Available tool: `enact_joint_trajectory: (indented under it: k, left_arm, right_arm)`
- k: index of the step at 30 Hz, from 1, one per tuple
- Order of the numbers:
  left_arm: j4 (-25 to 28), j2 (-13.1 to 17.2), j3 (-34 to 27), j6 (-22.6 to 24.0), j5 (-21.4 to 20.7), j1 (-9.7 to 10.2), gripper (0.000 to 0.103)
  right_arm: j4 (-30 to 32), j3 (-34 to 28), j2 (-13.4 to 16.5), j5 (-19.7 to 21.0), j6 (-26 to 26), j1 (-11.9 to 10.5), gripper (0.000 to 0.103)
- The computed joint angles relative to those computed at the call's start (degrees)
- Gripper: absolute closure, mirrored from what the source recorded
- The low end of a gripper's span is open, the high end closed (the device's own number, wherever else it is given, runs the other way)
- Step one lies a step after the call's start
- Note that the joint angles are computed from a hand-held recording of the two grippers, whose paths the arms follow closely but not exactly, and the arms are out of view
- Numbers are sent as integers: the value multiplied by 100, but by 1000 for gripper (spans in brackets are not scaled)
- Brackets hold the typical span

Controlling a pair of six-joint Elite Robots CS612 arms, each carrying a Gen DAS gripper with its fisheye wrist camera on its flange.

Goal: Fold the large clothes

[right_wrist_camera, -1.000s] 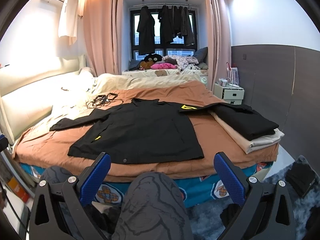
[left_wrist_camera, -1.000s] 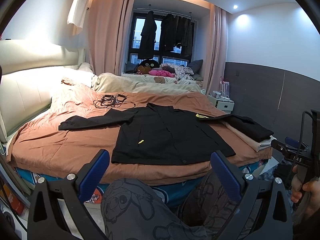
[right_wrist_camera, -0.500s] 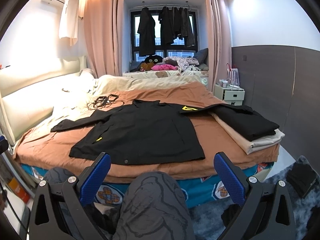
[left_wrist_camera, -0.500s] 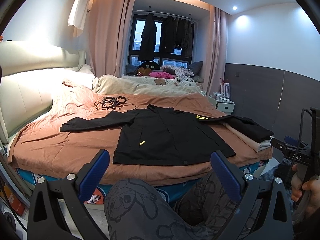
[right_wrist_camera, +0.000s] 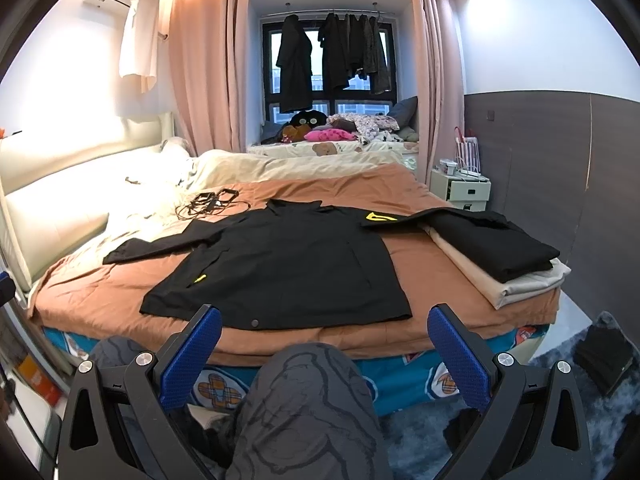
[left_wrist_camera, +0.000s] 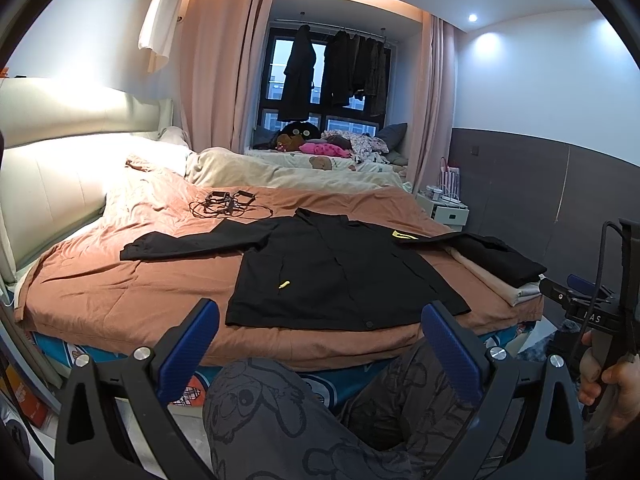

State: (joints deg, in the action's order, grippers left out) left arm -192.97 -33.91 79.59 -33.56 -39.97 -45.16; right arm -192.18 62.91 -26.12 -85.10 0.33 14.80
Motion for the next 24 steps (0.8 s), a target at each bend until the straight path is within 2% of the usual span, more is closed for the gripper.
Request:
enact_joint_trajectory:
  k: [16, 24]
  left_arm:
    - [55, -65, 109, -134, -13, -2, 0]
    - [231, -109, 101, -274, -69, 87, 0]
  right_arm:
    - [86, 6, -6, 103, 101, -44, 0]
    - [281, -308, 103, 166, 215, -39, 0]
